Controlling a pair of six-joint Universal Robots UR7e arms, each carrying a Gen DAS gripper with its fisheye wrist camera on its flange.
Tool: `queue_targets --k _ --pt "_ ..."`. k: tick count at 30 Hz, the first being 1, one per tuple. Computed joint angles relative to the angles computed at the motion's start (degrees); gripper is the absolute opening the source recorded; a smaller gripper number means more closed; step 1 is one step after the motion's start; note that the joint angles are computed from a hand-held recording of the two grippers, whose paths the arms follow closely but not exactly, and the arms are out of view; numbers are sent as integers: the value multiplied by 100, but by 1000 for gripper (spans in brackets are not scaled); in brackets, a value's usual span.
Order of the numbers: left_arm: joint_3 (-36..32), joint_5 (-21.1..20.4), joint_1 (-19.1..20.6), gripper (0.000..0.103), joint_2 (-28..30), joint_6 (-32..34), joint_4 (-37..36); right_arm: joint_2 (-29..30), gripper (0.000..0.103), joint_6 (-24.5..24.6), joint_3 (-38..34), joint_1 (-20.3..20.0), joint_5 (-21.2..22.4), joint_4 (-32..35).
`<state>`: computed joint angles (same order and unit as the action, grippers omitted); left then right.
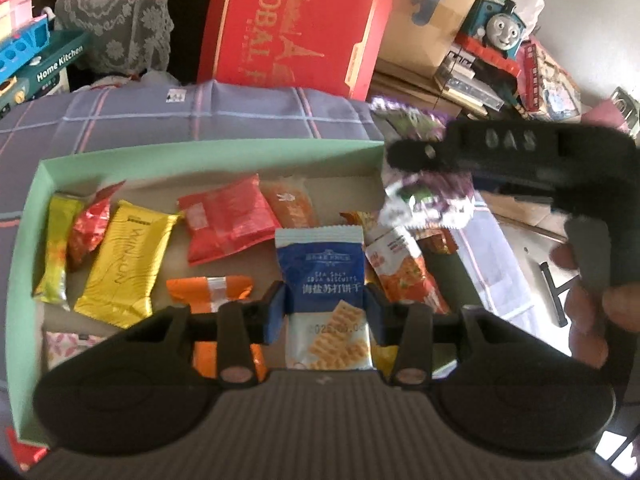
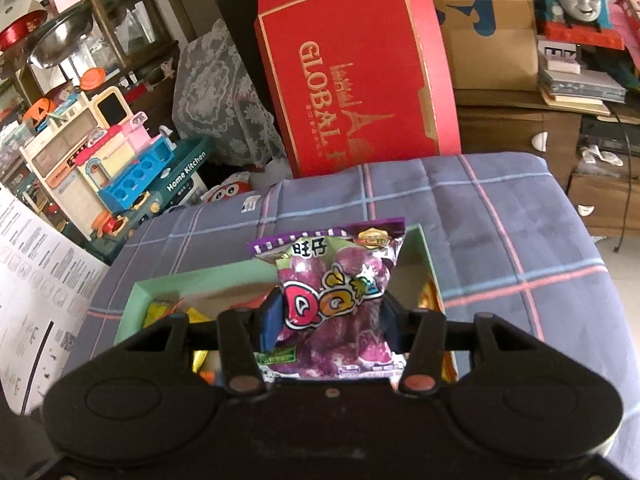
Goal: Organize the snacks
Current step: 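Carry both snacks into the mint-green tray and open both tools, then withdraw both open tools from the tray toward the remaining snacks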
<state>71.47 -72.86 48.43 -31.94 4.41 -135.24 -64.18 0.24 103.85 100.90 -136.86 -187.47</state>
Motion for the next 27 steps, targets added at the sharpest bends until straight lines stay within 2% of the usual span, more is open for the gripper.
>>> queue_targets --k 1,2,3,4,6,8,11,20,27 --pt "-21 76 -6 53 44 -16 -29 70 53 -86 -91 -45 51 -35" --pt "-20 133 -6 74 61 -19 -46 128 64 -140 -156 -69 46 -84" --pt "24 203 -11 88 65 -1 -141 164 72 -170 -190 -95 65 -137" --pt "91 296 -21 90 57 34 -276 199 82 -182 -197 -101 61 -224" --pt "102 408 -18 95 69 16 -299 255 85 -257 -171 -104 50 -466" --pt "50 420 16 96 78 -127 -186 275 87 -234 -144 -113 35 -485" --pt "62 427 54 98 38 -242 -116 285 97 -202 -44 -71 -91 -580" --pt "515 509 13 102 -322 -261 -258 137 103 -60 319 173 -307 -583" --pt "1033 646 -14 103 -747 -271 -432 50 103 315 669 479 -461 -462"
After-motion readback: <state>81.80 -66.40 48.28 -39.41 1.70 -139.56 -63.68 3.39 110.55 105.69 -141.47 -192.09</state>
